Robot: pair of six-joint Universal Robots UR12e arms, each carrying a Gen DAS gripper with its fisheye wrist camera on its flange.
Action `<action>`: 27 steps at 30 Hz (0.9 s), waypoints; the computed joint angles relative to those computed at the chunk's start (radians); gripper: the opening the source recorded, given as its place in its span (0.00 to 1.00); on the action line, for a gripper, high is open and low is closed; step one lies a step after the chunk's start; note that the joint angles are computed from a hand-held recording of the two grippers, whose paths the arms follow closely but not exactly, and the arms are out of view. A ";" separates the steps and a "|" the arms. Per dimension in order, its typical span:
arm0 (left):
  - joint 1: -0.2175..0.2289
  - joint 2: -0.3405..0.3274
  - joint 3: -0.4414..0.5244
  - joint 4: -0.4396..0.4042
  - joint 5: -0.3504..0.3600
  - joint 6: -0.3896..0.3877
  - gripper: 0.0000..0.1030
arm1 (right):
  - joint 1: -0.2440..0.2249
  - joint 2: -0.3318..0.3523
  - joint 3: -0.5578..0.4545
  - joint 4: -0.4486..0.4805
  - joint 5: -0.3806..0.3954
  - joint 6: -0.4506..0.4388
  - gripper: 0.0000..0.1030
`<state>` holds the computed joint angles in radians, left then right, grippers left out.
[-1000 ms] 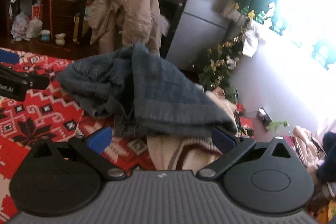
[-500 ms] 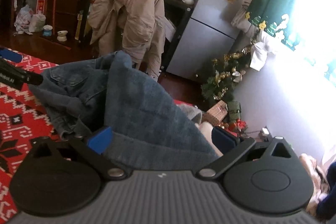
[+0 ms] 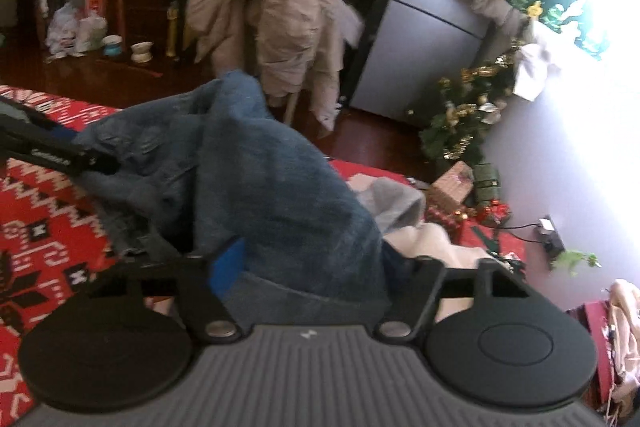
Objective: Fold clothes
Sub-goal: 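Reach both tools into the blue jeans and close both grippers on the denim, then lift the jeans with both grippers and pull them off the pile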
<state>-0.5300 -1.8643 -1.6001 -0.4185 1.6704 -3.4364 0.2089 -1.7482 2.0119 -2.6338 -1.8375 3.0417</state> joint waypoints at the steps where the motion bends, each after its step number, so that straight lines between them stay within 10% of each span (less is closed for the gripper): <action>1: -0.003 0.005 -0.005 0.008 0.004 -0.001 0.12 | 0.005 0.001 -0.001 0.000 -0.006 -0.002 0.40; 3: -0.009 0.020 -0.016 0.025 0.013 -0.014 0.11 | 0.018 0.000 0.000 -0.007 -0.028 0.001 0.09; 17: -0.010 0.307 -0.241 0.054 0.162 -0.104 0.08 | 0.098 -0.122 0.034 0.000 0.073 0.072 0.05; 27: -0.044 0.550 -0.415 -0.067 0.251 -0.166 0.08 | 0.255 -0.169 0.063 0.034 0.100 0.183 0.05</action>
<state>-0.5736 -1.3141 -2.0150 -0.4851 1.9217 -3.6024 0.4639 -1.9174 2.0745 -2.5998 -1.7373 3.2251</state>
